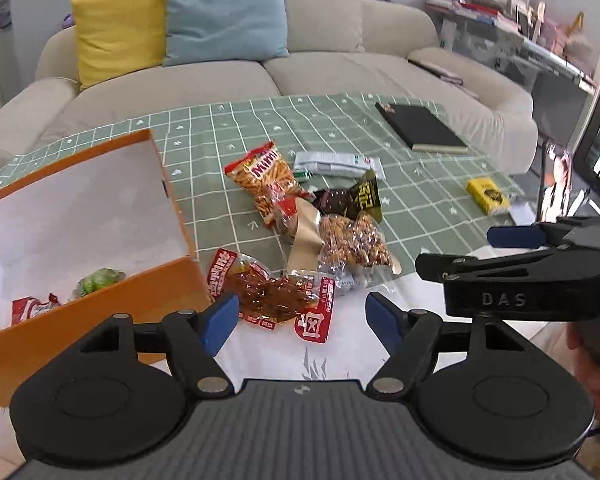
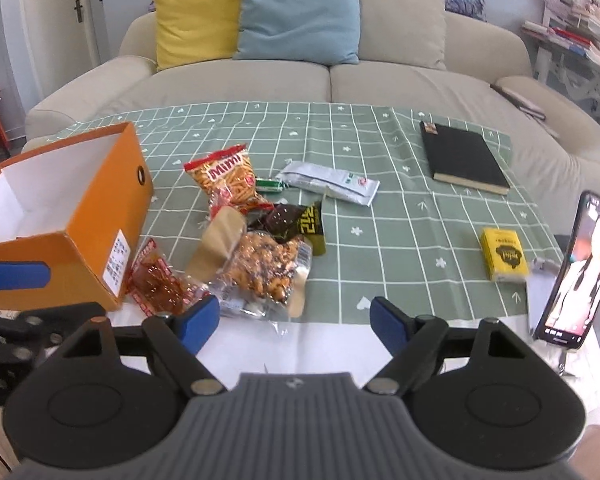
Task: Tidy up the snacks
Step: 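Withdraw both tools from the box back toward the snack pile, then grasp the peanut vacuum pack with the right tool while the left tool approaches the red braised-meat packet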
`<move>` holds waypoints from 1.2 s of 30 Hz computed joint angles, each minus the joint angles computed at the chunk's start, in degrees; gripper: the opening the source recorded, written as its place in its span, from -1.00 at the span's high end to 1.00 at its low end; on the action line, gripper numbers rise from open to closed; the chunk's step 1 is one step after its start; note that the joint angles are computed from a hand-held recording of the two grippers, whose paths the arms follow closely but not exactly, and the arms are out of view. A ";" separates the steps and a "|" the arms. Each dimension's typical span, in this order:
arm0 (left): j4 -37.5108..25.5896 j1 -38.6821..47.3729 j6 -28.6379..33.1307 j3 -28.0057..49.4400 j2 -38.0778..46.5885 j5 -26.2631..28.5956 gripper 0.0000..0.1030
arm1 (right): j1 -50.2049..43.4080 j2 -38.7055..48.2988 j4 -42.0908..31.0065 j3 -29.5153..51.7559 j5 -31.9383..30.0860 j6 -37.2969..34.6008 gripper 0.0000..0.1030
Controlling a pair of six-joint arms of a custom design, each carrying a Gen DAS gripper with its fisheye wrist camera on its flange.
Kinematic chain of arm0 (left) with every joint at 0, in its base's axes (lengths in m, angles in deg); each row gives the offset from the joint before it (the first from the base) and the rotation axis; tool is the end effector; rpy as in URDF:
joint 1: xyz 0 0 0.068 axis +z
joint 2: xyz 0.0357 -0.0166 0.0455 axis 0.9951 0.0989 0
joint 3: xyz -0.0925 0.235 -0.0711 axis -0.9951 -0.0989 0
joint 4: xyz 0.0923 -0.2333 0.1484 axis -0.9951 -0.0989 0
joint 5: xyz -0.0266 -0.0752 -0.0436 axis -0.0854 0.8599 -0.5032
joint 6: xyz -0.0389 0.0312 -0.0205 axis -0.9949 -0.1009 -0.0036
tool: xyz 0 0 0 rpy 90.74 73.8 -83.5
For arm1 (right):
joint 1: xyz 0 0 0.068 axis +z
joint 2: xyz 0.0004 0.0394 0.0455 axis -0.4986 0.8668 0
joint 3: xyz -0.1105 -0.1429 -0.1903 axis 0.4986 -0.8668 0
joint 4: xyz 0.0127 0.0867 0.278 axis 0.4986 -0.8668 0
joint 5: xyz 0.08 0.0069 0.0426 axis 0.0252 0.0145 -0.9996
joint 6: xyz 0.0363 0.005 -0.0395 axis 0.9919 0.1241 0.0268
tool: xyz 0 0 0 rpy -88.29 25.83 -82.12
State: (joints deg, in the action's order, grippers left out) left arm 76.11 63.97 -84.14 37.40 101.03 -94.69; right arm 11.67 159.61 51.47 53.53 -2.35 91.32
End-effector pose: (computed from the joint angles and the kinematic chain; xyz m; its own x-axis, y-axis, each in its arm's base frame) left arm 0.2927 -0.1054 0.1349 -0.7235 0.1178 -0.6802 0.1913 0.9810 -0.0337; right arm 0.3276 0.2742 0.1353 -0.7416 -0.0986 -0.6636 -0.1493 0.9886 0.0199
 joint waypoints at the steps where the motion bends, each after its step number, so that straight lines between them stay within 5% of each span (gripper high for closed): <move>1: 0.72 -0.15 0.62 0.40 1.30 -0.01 -0.66 | -0.46 0.21 0.55 -0.06 -0.64 -0.09 -0.55; 19: 3.16 -2.85 -0.13 10.23 21.43 -6.31 -0.48 | -6.15 13.17 0.69 8.91 -10.56 -3.05 -0.23; 24: 1.45 -2.72 -0.11 12.50 23.45 -6.80 -0.15 | -7.74 17.25 0.14 12.90 -14.18 -3.88 0.01; 28: 1.16 -2.12 0.54 12.32 23.40 -4.99 0.42 | -8.39 18.30 0.32 13.92 -16.98 -2.73 0.55; 32: -0.29 -1.29 0.75 12.22 23.10 -3.65 0.95 | -7.44 17.26 1.10 12.55 -16.61 -2.73 0.62; 36: -2.22 -0.46 1.40 10.60 20.98 -2.83 1.00 | -6.12 15.18 0.90 10.32 -16.45 -1.51 0.68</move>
State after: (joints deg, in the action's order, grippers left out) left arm 73.89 63.51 -82.73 48.00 122.01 -97.52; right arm 5.55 174.79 52.37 63.85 -18.80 89.80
